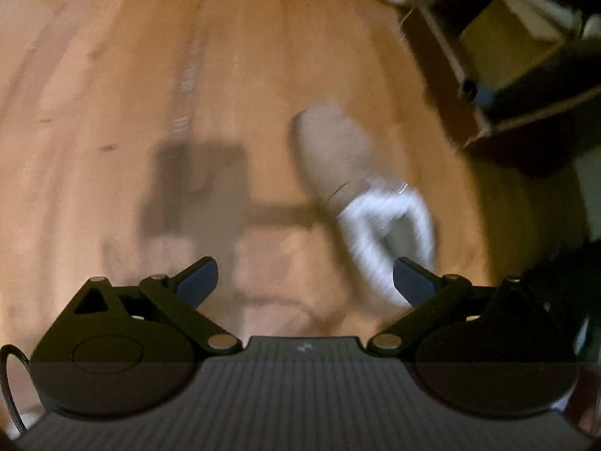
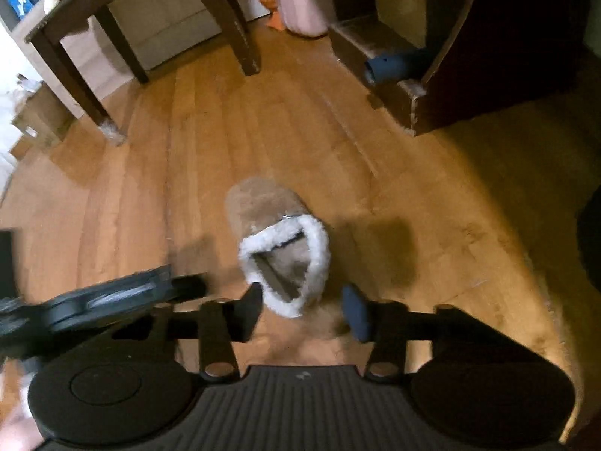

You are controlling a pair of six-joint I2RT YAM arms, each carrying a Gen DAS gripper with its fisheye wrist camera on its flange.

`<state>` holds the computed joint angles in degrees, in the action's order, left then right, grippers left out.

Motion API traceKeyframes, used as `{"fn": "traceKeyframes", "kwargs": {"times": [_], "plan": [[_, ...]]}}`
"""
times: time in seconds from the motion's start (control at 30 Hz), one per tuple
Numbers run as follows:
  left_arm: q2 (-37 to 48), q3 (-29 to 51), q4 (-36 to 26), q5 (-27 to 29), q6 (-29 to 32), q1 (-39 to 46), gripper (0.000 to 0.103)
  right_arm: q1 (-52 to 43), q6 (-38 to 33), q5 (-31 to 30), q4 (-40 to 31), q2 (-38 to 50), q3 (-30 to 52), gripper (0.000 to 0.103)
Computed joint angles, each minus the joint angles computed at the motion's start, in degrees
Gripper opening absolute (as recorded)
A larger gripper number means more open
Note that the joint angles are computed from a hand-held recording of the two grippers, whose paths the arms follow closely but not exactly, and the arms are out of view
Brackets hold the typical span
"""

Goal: Organize scattered shoes
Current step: 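Move the left gripper to the second tan clog and close on its collar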

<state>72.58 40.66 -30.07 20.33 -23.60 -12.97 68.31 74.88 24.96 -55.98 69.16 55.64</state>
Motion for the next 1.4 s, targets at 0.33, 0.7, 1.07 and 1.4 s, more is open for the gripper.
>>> {"fn": "traceKeyframes", "kwargs": {"times": [0.33,0.7,1.07,1.4], "plan": [[15.3,-3.4,20.4,-3.8,-8.0,-5.8,0.1,-1.8,4.5,-1.8,-2.9,3.3,2.4,0.058],[26.9,-2.4,32.3,3.1,-12.9,-7.9,0.018,-0.2,9.3,-0.6,-6.7,5.7,5.5,0.071],[20.1,-0.4,16.3,13.3,-4.3,9.0,0.001,-3.2,10.1,-5.4,1.4,11.2,4.7,0.074],[17.6,5.9,-12.2,20.3,30.0,38.8,0.002,0.5,17.8,-2.6,14.1,24.3,13.4,0.083]]}}
